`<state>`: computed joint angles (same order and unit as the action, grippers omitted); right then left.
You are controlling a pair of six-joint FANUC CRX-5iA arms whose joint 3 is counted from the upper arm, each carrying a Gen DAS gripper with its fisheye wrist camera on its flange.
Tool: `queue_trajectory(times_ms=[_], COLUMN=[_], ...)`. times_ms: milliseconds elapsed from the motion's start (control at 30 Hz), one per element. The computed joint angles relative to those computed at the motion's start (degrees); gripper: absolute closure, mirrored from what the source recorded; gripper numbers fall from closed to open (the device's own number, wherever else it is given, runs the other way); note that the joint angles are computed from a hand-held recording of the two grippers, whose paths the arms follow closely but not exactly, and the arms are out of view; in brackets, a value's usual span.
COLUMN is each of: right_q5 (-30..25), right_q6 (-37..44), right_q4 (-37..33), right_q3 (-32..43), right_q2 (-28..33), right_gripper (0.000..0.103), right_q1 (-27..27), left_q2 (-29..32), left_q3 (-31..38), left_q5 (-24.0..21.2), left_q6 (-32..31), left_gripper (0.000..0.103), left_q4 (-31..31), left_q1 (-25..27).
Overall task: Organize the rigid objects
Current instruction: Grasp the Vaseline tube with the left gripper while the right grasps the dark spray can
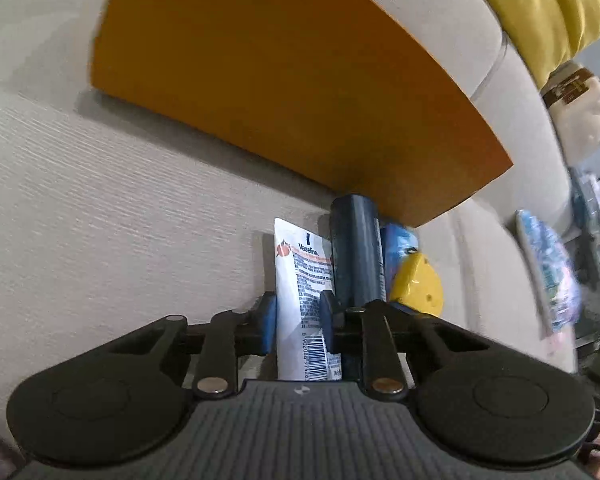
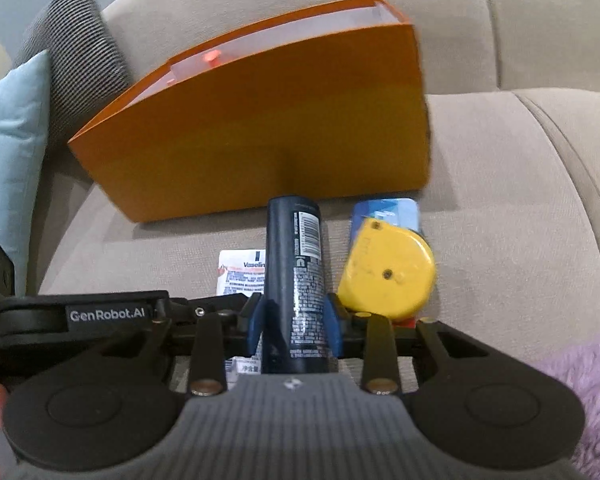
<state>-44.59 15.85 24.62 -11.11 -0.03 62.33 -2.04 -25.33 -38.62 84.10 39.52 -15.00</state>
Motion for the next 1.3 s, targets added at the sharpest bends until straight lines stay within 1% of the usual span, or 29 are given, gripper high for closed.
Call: queue_trajectory(times_ms=[67,133,200,267,333,367,433,500,567,600,667,767,833,933,1033,1067,1167,1300], right_q5=[0.59,0.24,0.25,-0.38,-0.07,0.16,0.79,1.03,1.84,2.16,2.56,3.5,4.64,6.29,6.29,6.13,5.93,6.02], right_q6=[3.93,7.61,10.75,11.39,10.55,10.02,9.27,8.73,9.91,11.09,12.89,13.57,14.23,14.33,15.13,15.47,15.81,16.34], right_q4=[-2.35,-5.36,-8.46,-9.25,-10.16,-10.75,-11.48,-11.67,-14.16,-15.99,-18.52,-20.73,-23.92,-27.93,-27.94,-27.43,-27.48,-28.74], right_q3=[1.0,2.6,3.98,4.72,4.87,4.94,4.86,5.22,5.88,6.59,7.22,7.24,7.03,6.77,6.91,7.02,7.24,6.74], right_q2=[0.21,0.94,1.46,1.88,1.75,1.77,1.86,2.63,3.34,3.85,4.28,4.36,3.91,3.48,3.56,3.65,3.66,2.94], right_gripper=[0.082,0.083,0.079,0.075,0.073,0.073,0.072,0.067,0.064,0.063,0.063,0.063,0.062,0.062,0.062,0.063,0.062,0.062], right_q1=[0.26,0.55,0.42,0.31,-0.31,-0.67,-1.29,-1.4,-2.23,-2.82,-3.6,-4.61,-5.77,-7.33,-7.34,-7.11,-7.07,-7.7], left_q2=[-1.74,-3.32,-4.08,-3.79,-2.75,-2.25,-1.64,-1.54,-1.4,-1.74,-1.99,-1.64,-1.21,-0.48,-0.12,-0.83,-1.72,-2.43], left_q3=[1.5,2.52,2.9,2.73,3.53,3.51,3.1,2.5,2.35,1.94,1.78,2.1,2.81,3.37,3.57,2.73,1.88,0.66], left_q5=[-2.63,-4.73,-6.06,-6.5,-7.24,-7.35,-7.07,-6.89,-6.64,-6.74,-6.62,-5.87,-5.64,-4.92,-4.12,-3.84,-2.7,-1.92], left_q6=[3.94,7.38,9.51,9.86,10.33,10.05,9.68,9.2,9.25,8.69,8.59,8.71,9.25,9.7,10.6,9.71,10.3,9.65], left_gripper=[0.079,0.079,0.079,0.078,0.072,0.066,0.065,0.065,0.065,0.064,0.06,0.058,0.057,0.058,0.059,0.063,0.071,0.075], left_q4=[-6.32,-11.26,-13.27,-12.22,-12.56,-11.96,-10.65,-9.36,-8.97,-8.74,-8.87,-9.39,-10.52,-10.87,-11.23,-10.46,-10.27,-8.34], left_q1=[1.2,2.19,3.09,3.54,3.39,3.33,3.66,4.1,4.03,4.41,4.48,3.86,3.2,2.37,1.7,2.01,1.91,2.4])
